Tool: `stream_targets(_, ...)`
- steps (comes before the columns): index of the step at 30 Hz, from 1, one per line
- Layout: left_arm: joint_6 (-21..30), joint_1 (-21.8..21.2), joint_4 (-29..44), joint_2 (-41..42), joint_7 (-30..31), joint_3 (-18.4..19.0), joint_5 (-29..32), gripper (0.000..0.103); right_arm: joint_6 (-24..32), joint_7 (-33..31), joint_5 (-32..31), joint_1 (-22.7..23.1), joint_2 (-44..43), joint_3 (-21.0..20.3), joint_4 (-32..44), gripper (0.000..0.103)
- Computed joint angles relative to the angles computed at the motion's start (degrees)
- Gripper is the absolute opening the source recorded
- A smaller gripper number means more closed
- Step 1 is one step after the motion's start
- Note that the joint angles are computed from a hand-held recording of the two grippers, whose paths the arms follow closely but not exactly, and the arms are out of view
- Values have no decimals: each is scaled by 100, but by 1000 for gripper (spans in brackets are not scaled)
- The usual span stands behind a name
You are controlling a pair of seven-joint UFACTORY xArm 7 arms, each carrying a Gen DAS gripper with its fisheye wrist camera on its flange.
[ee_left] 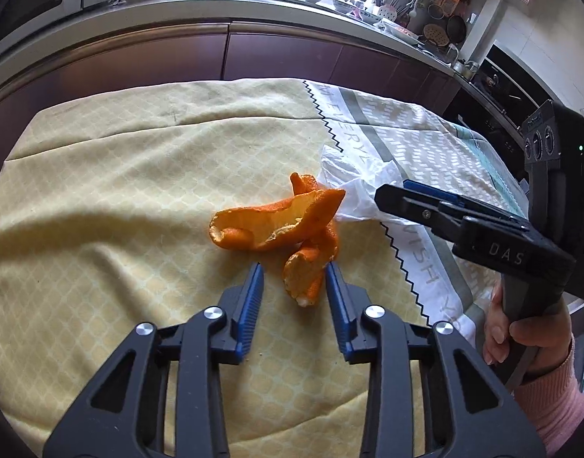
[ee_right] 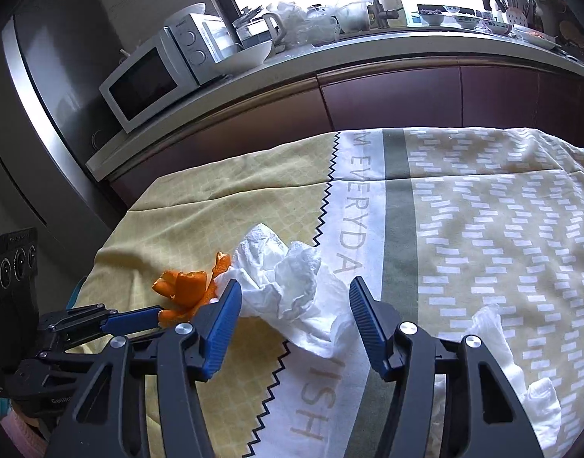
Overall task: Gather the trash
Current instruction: 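Grasp the orange peel with the left gripper while the right gripper grasps the white tissue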
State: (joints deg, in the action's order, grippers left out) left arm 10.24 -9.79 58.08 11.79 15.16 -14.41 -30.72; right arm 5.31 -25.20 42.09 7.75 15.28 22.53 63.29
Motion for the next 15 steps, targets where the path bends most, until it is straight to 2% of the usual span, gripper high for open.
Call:
stream_targets(1, 49, 64, 41, 25, 110, -72, -122, 21, 43, -24, 20, -26, 13, 19, 4, 37)
stream_targets(3, 53, 95, 62, 41, 255, -133, -264, 16, 111, -193, 203, -138, 26, 133, 6, 27)
stream_targets(7, -33, 87, -2, 4, 446, -208, -444, 12, 10, -789, 912, -336, -81, 385, -92, 15)
stream_targets(10, -79, 152, -134, -117, 828, -334, -796, 10, -68, -1332, 1592, -388, -233, 479, -172, 11)
stream_targets(15, -59, 172, -409, -454, 1803, -421, -1902, 9, 8, -2458, 2948, -451, -516, 597, -270, 8)
